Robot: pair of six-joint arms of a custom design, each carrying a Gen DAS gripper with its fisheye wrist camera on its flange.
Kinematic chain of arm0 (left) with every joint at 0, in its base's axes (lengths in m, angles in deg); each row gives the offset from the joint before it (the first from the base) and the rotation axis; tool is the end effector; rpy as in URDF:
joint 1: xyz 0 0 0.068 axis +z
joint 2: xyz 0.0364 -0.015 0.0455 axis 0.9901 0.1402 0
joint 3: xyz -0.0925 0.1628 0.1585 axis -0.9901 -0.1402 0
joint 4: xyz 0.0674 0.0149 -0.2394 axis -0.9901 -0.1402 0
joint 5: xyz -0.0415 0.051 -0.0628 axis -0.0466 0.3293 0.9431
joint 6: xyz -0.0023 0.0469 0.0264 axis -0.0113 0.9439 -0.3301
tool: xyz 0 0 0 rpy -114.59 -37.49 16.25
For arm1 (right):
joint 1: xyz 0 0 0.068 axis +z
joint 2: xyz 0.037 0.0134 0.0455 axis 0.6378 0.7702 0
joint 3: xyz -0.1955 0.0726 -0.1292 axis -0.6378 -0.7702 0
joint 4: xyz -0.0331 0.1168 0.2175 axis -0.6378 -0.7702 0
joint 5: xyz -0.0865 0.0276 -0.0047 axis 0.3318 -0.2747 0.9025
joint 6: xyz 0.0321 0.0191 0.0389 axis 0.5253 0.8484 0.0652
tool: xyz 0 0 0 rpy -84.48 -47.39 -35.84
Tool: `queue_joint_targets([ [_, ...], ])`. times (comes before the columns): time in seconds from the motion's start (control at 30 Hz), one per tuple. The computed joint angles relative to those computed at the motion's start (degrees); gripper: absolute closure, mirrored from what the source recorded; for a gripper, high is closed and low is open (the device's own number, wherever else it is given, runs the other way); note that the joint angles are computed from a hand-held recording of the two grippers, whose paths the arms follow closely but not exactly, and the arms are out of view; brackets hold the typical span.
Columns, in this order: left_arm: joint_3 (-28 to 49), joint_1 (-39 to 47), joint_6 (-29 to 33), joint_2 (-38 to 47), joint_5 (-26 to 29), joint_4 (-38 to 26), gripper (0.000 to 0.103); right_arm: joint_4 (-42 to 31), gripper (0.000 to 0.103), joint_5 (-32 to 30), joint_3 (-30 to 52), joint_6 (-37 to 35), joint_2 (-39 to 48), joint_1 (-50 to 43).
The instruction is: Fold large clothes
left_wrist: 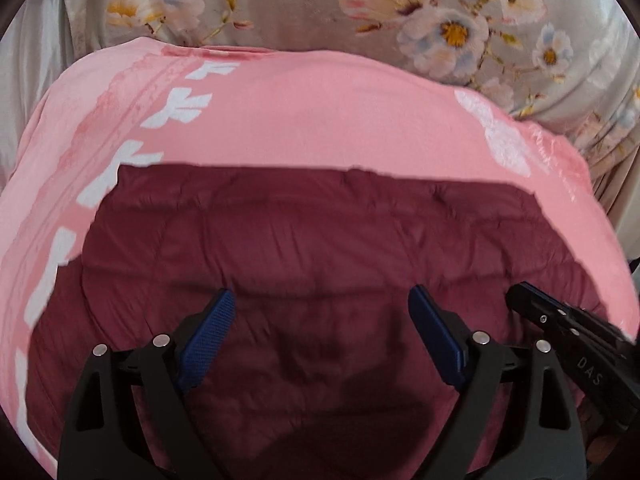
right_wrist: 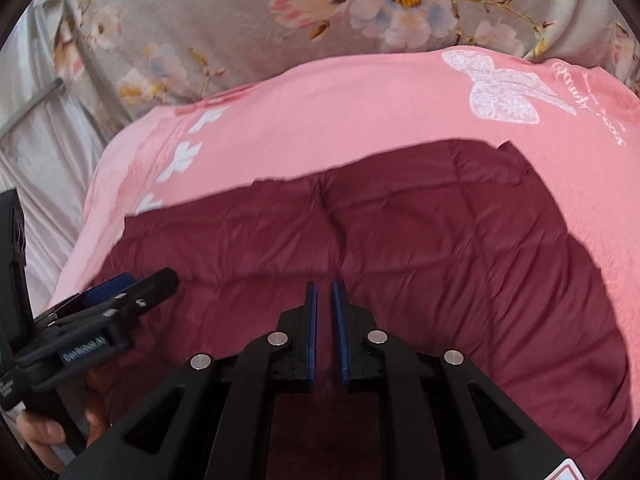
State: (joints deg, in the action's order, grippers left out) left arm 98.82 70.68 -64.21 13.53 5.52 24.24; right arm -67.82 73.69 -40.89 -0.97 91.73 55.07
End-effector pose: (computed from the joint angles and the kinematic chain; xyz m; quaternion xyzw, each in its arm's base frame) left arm 0.1912 -0.0371 0.1982 -0.0096 0.9427 -0.0553 0.3290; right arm 0.1920 0.0580 0.1619 -0.0184 0.9252 0.1614 0.3431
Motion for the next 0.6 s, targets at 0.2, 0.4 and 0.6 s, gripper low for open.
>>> queue_joint_targets([
  [0.2, -7.1, -3.8, -2.4, -2.9, -4.7, 4.8, 0.016, 5.6, 0.099, 2.4, -5.6, 1.5, -0.6, 1.9],
  [0.4, -8.9, -7.1, -2.8, -2.1, -9.3, 7.5, 0.014, 8.2, 0.101, 8.9, -7.4, 2.1, -0.7, 6.2],
  [0.6, -8.7, -8.1, -3.2, -0.8, -10.6, 7.9, 0.013, 7.8, 0.101, 10.5, -6.3, 1.5, 0.7, 7.0],
])
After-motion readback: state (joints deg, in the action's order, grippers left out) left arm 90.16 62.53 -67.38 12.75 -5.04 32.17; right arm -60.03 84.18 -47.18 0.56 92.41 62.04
